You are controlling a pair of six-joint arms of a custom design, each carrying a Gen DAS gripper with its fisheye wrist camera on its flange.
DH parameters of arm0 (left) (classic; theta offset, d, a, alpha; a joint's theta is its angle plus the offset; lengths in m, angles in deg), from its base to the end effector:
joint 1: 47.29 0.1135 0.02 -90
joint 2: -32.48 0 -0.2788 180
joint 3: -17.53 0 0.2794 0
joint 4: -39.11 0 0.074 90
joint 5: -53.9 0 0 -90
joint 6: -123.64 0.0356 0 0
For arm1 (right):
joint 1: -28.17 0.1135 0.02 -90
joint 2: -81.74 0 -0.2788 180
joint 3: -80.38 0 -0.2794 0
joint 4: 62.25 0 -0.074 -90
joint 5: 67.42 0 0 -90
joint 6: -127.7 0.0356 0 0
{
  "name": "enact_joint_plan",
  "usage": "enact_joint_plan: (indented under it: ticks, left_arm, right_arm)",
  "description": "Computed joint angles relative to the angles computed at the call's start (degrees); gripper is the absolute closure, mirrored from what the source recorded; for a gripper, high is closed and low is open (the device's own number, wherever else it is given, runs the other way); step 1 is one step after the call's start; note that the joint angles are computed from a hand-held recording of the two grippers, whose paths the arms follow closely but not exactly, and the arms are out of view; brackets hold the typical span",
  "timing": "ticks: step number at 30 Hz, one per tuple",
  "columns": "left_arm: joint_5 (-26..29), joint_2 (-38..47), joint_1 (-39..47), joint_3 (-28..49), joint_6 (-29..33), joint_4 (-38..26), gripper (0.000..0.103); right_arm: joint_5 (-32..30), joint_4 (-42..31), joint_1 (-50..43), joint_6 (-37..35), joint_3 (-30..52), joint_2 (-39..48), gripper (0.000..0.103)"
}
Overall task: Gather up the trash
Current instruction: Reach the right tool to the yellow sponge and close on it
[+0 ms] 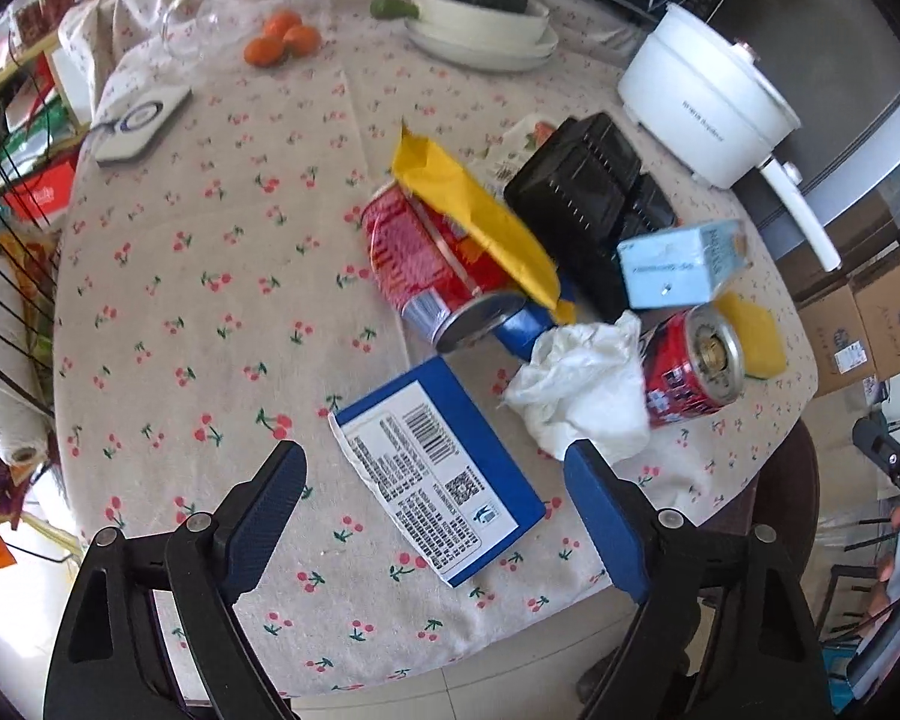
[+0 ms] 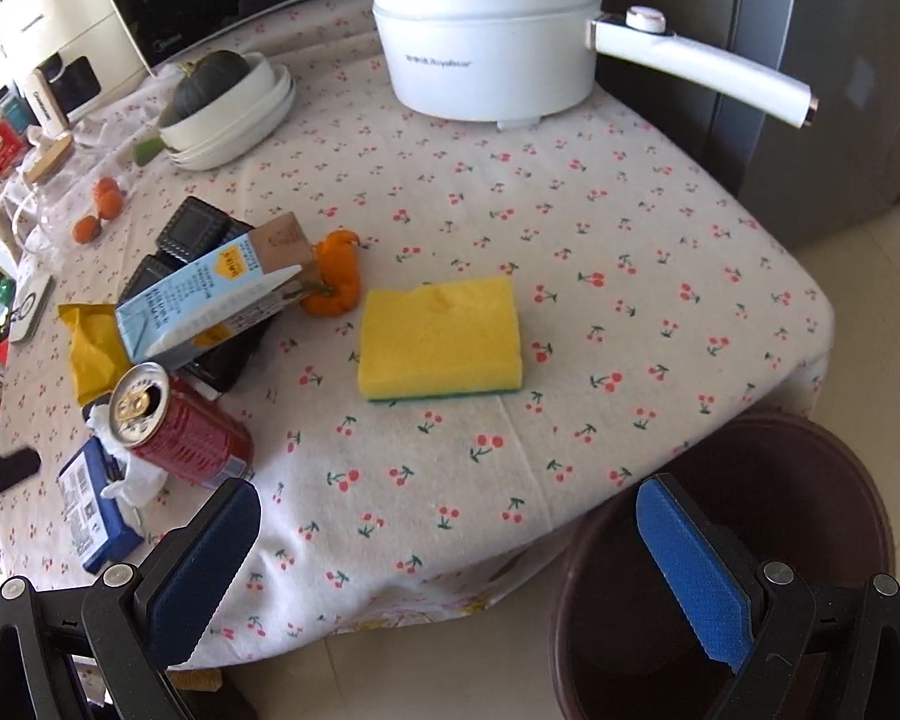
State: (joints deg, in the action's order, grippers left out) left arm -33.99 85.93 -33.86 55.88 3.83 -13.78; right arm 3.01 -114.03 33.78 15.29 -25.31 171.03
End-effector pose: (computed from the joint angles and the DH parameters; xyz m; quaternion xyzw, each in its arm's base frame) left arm 0.1606 0.0370 0.1631 -0.3583 0.9137 -0.0451 0.1863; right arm 0.3261 0.0440 0.2212 -0.2669 0.9283 0.1357 0.2207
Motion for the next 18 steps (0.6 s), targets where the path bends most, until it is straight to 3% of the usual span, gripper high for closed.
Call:
enact_joint_plan:
  ticks: [10, 15, 18]
  left_arm:
    - [-5.51, 13.90, -5.87, -0.53, -7.56, 8.91, 0.014]
    - [-9.05, 15.52, -7.76, -2.26, -5.75, 10.84, 0.029]
    - [-8.15, 12.32, -6.26, -4.36, -3.66, 11.70, 0.038]
  right_arm:
    - [5.53, 4.83, 4.39, 4.18, 3.61, 7.44, 0.000]
    - [5.16, 6.36, 5.60, 8.05, 6.22, 12.43, 0.000]
    - [6.32, 7.81, 6.97, 9.61, 7.46, 16.10, 0.000]
